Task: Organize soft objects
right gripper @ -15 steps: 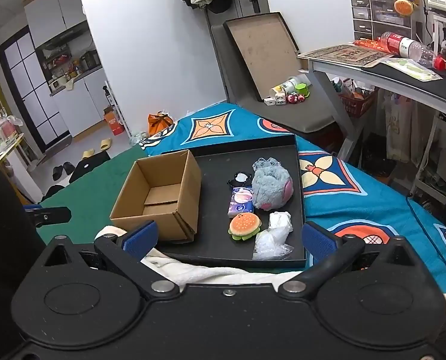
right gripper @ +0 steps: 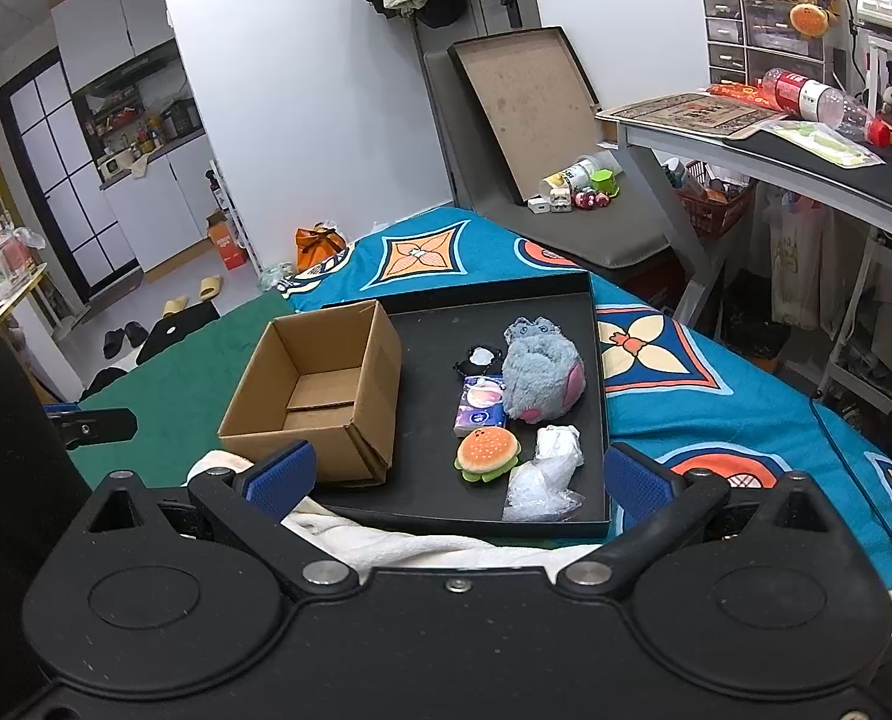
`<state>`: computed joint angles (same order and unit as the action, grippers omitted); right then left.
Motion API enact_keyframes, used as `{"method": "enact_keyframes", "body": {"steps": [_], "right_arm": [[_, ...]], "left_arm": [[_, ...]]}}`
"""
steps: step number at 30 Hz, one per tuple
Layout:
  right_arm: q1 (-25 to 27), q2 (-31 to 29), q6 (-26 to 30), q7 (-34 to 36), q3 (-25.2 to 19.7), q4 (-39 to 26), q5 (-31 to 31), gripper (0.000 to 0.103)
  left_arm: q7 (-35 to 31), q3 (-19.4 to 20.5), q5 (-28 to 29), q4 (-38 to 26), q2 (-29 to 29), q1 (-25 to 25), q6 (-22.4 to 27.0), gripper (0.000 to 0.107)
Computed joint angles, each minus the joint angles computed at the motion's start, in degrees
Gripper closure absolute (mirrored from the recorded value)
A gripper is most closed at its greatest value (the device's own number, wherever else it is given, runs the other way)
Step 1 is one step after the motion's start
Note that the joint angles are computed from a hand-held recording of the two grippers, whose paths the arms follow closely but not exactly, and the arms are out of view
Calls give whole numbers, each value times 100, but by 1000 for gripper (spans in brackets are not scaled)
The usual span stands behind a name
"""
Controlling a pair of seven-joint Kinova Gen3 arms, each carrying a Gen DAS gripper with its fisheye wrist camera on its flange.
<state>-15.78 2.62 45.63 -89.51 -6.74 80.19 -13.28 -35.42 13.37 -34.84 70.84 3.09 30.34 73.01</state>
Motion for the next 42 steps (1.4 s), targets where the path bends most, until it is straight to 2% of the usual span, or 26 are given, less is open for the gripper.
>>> {"method": "enact_keyframes", "body": {"steps": [6,8,13,24,30,37,42], "right_arm": [[-54,6,-7,-70,-21,-5,128,0],[-46,7,-23,-42,-16,2,99,0],[-58,17,5,-70,-15,-21,162,0],[9,59,33,27,7,-44,-41,0],[50,146,16,75,14,-98,-111,0],[48,238,-251,-81,18,7,-3,0],[62,437,-188,-208,31,-100,46,0]], "left_arm": [[-102,4,65,-102,21,-77,-29,5],[75,-7,0,142,-49,18,-99,5],[73,28,-30,153,-53,-23,-131,5],[55,36,18,199,-54,-59,-190,5],[30,-17,50,211,-4,-97,-238,5],[-99,-103,-16,294,73,-131,-296,5],[-149,-194,8,401,109,-226,-400,5]]}}
